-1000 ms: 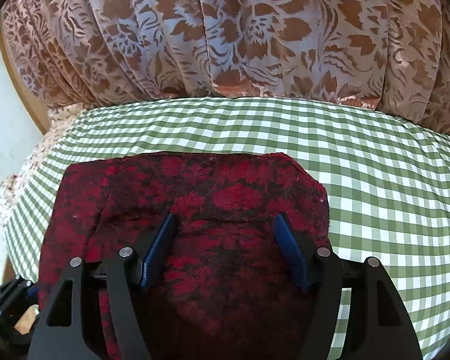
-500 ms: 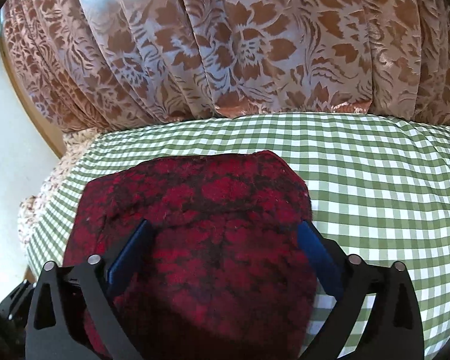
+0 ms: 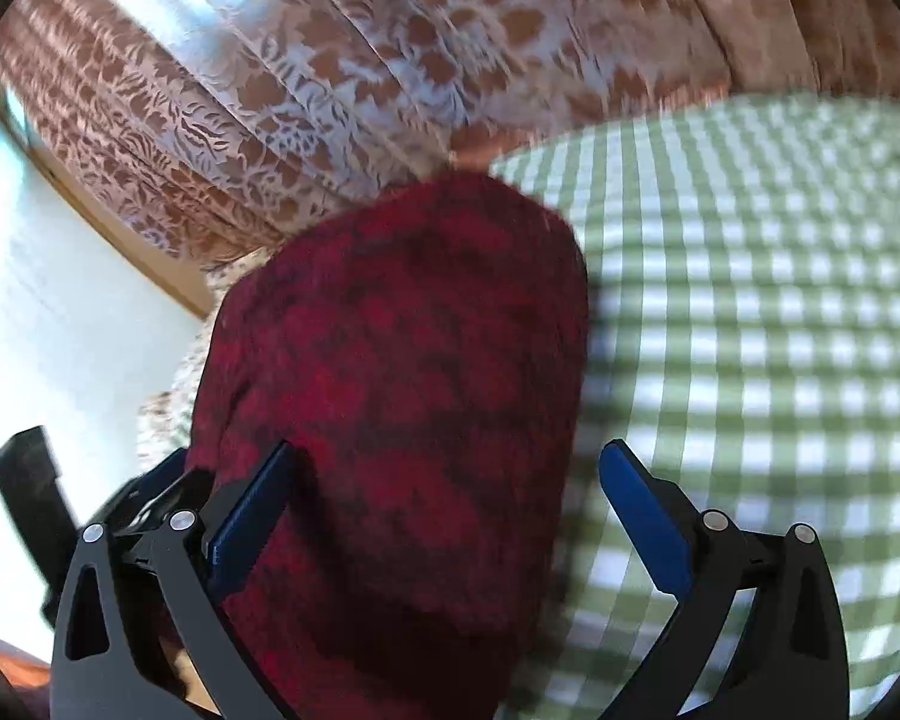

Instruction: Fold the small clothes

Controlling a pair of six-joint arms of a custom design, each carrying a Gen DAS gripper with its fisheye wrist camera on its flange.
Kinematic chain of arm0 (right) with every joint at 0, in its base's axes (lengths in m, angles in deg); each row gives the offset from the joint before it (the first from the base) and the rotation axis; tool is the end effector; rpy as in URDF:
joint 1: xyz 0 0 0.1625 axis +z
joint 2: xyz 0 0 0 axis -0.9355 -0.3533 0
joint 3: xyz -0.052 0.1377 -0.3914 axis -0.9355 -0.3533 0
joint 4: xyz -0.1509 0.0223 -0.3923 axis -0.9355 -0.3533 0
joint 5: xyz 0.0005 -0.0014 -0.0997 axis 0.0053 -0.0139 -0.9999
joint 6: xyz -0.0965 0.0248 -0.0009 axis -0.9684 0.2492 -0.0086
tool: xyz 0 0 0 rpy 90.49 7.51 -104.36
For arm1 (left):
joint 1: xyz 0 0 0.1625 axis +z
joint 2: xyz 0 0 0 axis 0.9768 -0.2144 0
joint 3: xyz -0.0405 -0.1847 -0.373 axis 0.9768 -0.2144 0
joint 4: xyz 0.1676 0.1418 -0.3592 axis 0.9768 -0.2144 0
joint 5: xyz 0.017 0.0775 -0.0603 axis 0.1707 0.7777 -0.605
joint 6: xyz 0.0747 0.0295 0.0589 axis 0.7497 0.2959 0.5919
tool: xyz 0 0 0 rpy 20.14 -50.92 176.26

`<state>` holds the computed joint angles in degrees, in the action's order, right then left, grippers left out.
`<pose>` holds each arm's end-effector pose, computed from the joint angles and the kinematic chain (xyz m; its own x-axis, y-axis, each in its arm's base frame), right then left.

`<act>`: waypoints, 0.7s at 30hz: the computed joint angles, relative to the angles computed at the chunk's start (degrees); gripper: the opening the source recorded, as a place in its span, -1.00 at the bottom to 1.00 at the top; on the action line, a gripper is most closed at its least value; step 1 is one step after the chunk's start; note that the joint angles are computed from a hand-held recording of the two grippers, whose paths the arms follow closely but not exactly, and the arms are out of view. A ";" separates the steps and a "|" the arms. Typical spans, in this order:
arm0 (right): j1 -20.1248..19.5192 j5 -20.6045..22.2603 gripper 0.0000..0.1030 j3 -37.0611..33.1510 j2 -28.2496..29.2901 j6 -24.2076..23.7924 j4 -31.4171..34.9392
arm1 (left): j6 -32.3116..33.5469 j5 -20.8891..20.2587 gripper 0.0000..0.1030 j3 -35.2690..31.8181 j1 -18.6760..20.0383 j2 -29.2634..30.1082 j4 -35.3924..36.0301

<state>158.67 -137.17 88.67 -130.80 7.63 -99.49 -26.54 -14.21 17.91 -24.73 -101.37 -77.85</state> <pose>0.1051 -0.6581 0.3041 -0.9761 0.1663 0.1398 -0.0027 0.6342 -0.7731 -0.3320 -0.7368 0.1554 -0.7253 0.4985 -0.4748 0.6582 0.7042 -0.2661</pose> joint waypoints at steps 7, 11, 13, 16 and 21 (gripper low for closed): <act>-5.23 14.74 0.94 1.55 -0.47 4.11 2.50 | -5.53 -13.47 0.95 -4.54 3.68 1.41 7.84; -7.09 21.10 0.94 0.86 0.59 3.58 3.07 | -9.77 -24.29 0.93 -7.27 6.88 3.13 11.12; -7.68 23.53 0.94 0.30 1.22 3.09 3.40 | -10.49 -29.77 0.74 -8.02 8.36 3.91 11.88; -7.88 25.95 0.94 -1.10 2.95 1.95 3.45 | -10.08 -33.52 0.67 -7.55 9.31 4.32 11.11; -7.58 27.21 0.94 -3.98 4.14 0.81 7.26 | -9.91 -37.11 0.46 -6.66 10.32 3.68 10.24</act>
